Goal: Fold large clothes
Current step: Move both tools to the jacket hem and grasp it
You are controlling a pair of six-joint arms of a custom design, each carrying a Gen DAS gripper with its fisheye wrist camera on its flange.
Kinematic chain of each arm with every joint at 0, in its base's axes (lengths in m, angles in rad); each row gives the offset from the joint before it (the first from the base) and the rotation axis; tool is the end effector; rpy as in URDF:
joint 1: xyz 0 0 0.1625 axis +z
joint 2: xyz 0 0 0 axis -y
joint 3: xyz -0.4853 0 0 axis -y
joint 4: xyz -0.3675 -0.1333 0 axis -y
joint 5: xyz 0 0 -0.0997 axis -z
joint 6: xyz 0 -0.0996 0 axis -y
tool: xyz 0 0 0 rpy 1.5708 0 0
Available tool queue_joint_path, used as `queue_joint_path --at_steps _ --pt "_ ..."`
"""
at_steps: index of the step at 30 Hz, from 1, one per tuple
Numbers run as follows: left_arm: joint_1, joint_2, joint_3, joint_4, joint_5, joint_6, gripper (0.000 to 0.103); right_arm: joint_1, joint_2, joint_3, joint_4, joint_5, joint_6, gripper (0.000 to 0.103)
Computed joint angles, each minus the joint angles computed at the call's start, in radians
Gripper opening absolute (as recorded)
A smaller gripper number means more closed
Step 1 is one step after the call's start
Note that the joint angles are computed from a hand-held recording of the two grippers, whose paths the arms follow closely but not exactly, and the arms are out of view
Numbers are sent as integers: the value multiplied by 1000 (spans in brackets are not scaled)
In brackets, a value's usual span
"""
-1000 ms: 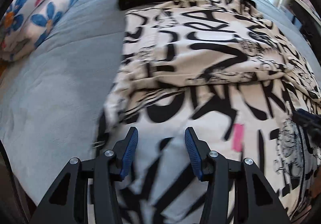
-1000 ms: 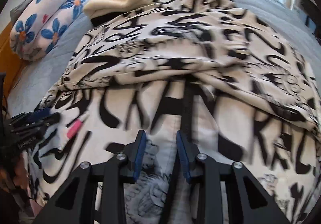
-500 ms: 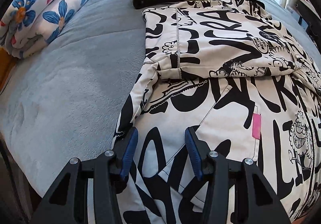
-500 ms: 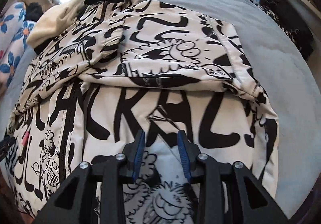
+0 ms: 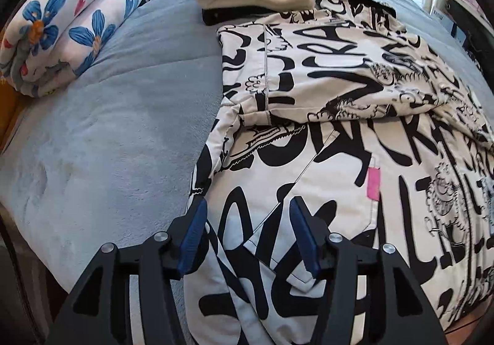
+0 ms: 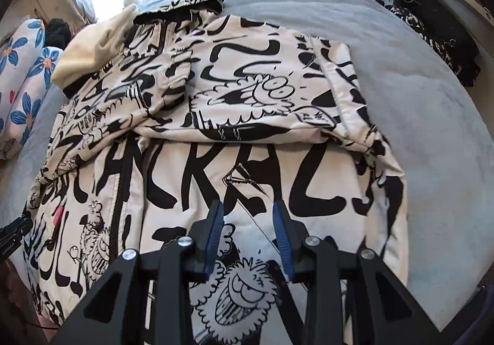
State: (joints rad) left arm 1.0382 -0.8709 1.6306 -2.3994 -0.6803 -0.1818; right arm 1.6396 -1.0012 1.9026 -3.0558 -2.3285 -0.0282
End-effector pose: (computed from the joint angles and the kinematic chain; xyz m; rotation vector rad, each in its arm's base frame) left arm -0.1652 -0.6953 0.2250 0.3625 2.2613 -0.4560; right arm 0.1068 -0.6069 0.2776 -0.1636 -2.3170 0.7113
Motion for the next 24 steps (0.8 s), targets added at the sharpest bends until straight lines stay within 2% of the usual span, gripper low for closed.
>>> queue_joint_path --at_steps 2,8,24 --pt "-5 -8 -2 2 -7 -9 55 4 -10 6 -8 2 -3 33" --pt "-37 -32 15 -64 3 3 67 24 -31 23 -38 13 -10 33" --pt "-113 -124 123 -142 31 1 69 103 -75 103 -161 -12 -73 33"
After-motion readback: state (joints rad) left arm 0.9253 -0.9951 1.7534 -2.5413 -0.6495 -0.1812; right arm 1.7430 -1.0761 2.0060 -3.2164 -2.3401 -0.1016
